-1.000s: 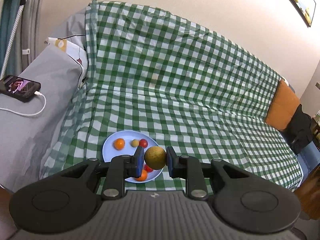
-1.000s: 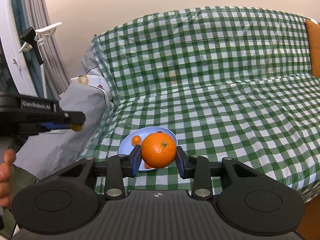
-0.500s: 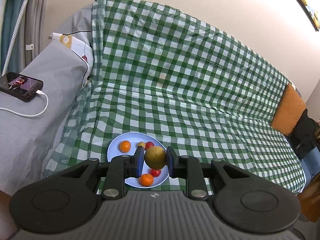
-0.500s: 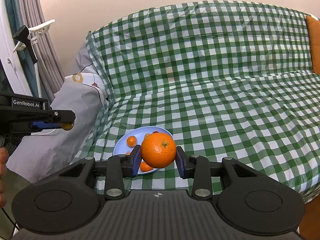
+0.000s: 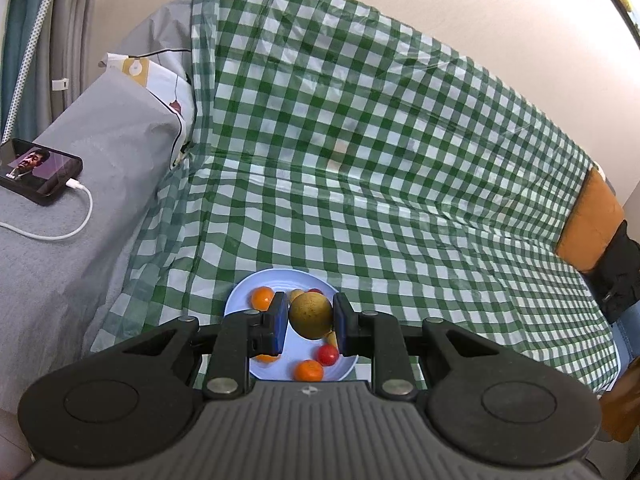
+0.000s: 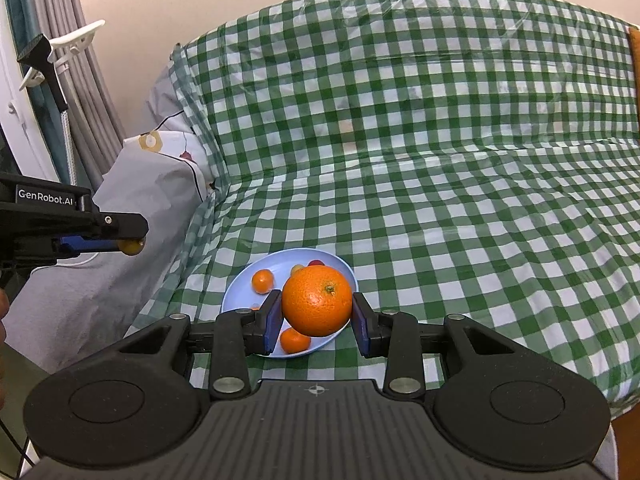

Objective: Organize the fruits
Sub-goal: 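Carry the yellow-green fruit and tangerine over the blue plate, then open both grippers to drop the fruits onto the plate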

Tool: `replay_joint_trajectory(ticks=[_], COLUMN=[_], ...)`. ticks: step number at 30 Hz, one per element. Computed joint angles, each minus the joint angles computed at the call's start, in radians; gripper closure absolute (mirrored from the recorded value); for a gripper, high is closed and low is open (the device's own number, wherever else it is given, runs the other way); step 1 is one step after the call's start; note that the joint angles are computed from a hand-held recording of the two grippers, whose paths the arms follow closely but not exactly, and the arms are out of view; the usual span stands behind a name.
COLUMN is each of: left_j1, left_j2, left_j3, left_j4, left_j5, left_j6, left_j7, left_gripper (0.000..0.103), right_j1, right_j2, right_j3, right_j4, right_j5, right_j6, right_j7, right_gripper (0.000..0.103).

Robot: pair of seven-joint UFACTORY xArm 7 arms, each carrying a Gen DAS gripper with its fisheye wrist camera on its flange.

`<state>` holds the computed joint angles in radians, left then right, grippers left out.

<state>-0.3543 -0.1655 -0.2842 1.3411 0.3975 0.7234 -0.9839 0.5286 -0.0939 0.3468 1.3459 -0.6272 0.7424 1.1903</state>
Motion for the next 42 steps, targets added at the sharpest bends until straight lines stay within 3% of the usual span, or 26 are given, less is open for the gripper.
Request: replay_joint_trajectory(ticks=[8, 15, 21, 28, 35, 37, 39, 41, 42], left_j1=[0.003, -0.006, -0.034, -0.092, -0.122, -0.121, -0.127, -0.142, -0.14], left_j2=[0.062, 0.146, 0.278, 0.457, 0.512, 0.522, 0.526, 0.516, 0.513], left_j3=[0.027, 0.066, 0.103, 0.151, 0.19, 0.193, 0.202, 0.215, 0.211], left_j4=[0.009, 0.032, 0.121, 0.298, 0.347, 0.359, 0.369, 0.363, 0.369], left_j5=[0.004, -0.035, -0.06, -0.057, -0.056, -0.064, -0.055, -0.019, -0.023], left_j6=[-0.008, -0.01, 0.0, 0.093, 0.126, 0.138, 0.153, 0.15, 0.164], left_j7=[0.001, 0.071, 0.133, 0.229, 0.275, 0.282, 0.274, 0.238, 0.242], left_gripper=[0.077, 0.077, 0.077, 0.077, 0.076, 0.055, 0.001, 0.0, 0.0], right_j1=[0.023, 0.083, 0.12, 0.129, 0.135, 0.138, 0.13, 0.117, 0.117], right_j2=[0.119, 0.247, 0.339, 0.418, 0.481, 0.491, 0.503, 0.504, 0.502], right_j3=[-0.042, -0.105, -0.163, -0.203, -0.224, -0.228, -0.223, -0.212, -0.212], right_j4=[0.068, 0.165, 0.229, 0.27, 0.319, 0.327, 0.335, 0.334, 0.336], right_j5=[0.031, 0.025, 0.04, 0.092, 0.155, 0.167, 0.197, 0.24, 0.254], right_j6=[-0.05, -0.07, -0.063, -0.062, -0.065, -0.067, -0.076, -0.082, -0.079], right_j7=[-0.089, -0.138, -0.175, -0.251, -0.325, -0.347, -0.382, -0.429, -0.444], right_gripper=[0.065, 0.065, 0.065, 0.065, 0.065, 0.064, 0.062, 0.039, 0.035])
